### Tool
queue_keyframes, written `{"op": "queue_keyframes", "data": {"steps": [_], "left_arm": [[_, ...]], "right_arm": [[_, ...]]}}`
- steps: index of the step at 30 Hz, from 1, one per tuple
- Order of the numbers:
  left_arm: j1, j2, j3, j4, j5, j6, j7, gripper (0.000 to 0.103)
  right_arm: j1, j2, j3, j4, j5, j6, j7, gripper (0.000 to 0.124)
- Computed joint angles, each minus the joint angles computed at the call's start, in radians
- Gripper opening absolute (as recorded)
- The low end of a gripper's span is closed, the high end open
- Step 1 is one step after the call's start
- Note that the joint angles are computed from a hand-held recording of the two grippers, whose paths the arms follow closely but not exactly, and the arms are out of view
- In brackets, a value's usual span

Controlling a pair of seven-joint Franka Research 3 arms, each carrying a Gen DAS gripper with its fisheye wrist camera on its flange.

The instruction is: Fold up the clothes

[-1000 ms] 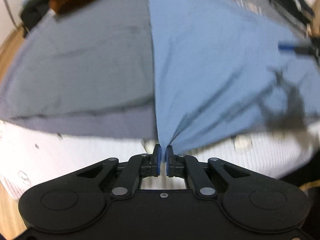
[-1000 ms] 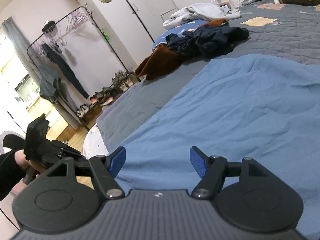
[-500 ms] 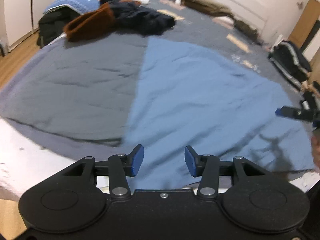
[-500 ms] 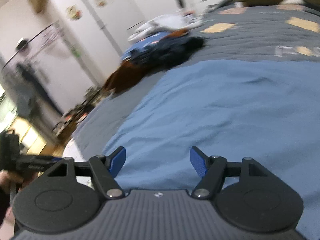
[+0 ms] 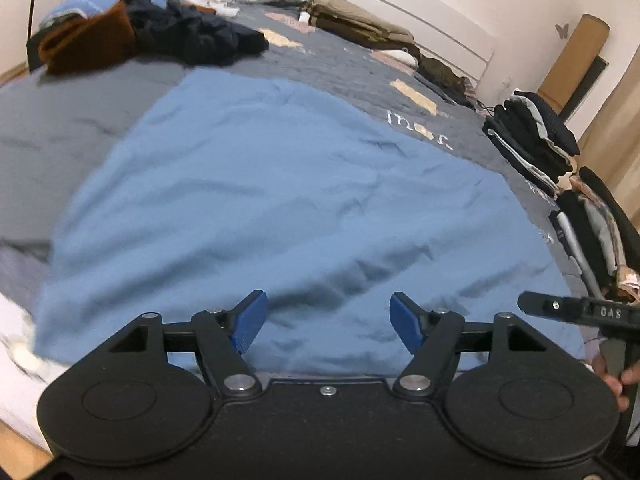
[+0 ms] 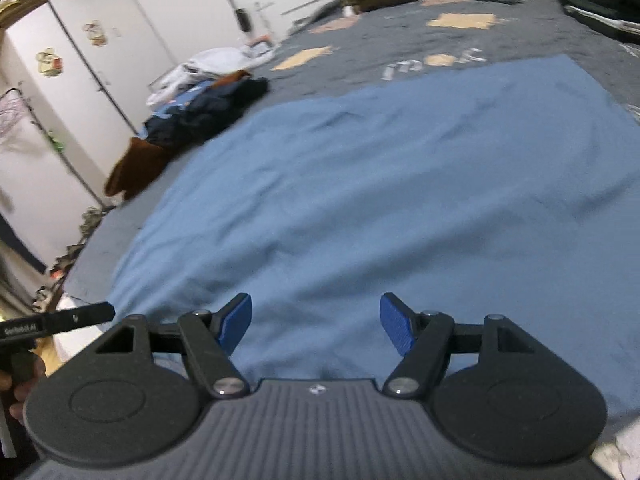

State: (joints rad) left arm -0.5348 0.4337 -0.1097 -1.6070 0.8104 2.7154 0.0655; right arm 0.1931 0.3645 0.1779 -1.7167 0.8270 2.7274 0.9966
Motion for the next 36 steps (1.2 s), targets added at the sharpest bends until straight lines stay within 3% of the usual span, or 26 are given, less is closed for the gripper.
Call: {"op": "queue_keyframes", "data": {"steps": [2,7,16,20,25,28,36], "left_arm": [[-0.008,0.032,-0.016,0.046,-0.022,-0.040,0.042,0.067],[-0.065,0.055,0.012,0.086,0.046,-0.025,0.021,0.068],[-0.110,0.141,0.004,0.206,0.004,-0.045,0.115,0.069],[-0.132,0.153,0.018,0.225,0.000,-0.043,0.110,0.072],[-0.144,0.169,0.025,0.250,-0.009,-0.045,0.112,0.073],[-0.149,0.175,0.028,0.259,-0.015,-0.050,0.113,0.073],[-0.151,0.176,0.030,0.261,-0.027,-0.053,0.119,0.074]], "right_arm": [[-0.013,-0.039,-0.002,-0.063,0.028,0.030,-0.015,0.070],[-0.033,-0.117,-0.035,-0.188,0.086,0.107,0.011,0.070],[-0.064,-0.215,-0.090,-0.332,0.161,0.217,0.051,0.070],[-0.075,-0.227,-0.127,-0.372,0.131,0.270,0.166,0.070],[-0.078,-0.208,-0.182,-0.404,-0.020,0.330,0.425,0.070],[-0.131,-0.188,-0.135,-0.390,0.034,0.328,0.421,0.070],[-0.184,-0.095,-0.085,-0.303,0.078,0.330,0.473,0.070]]}}
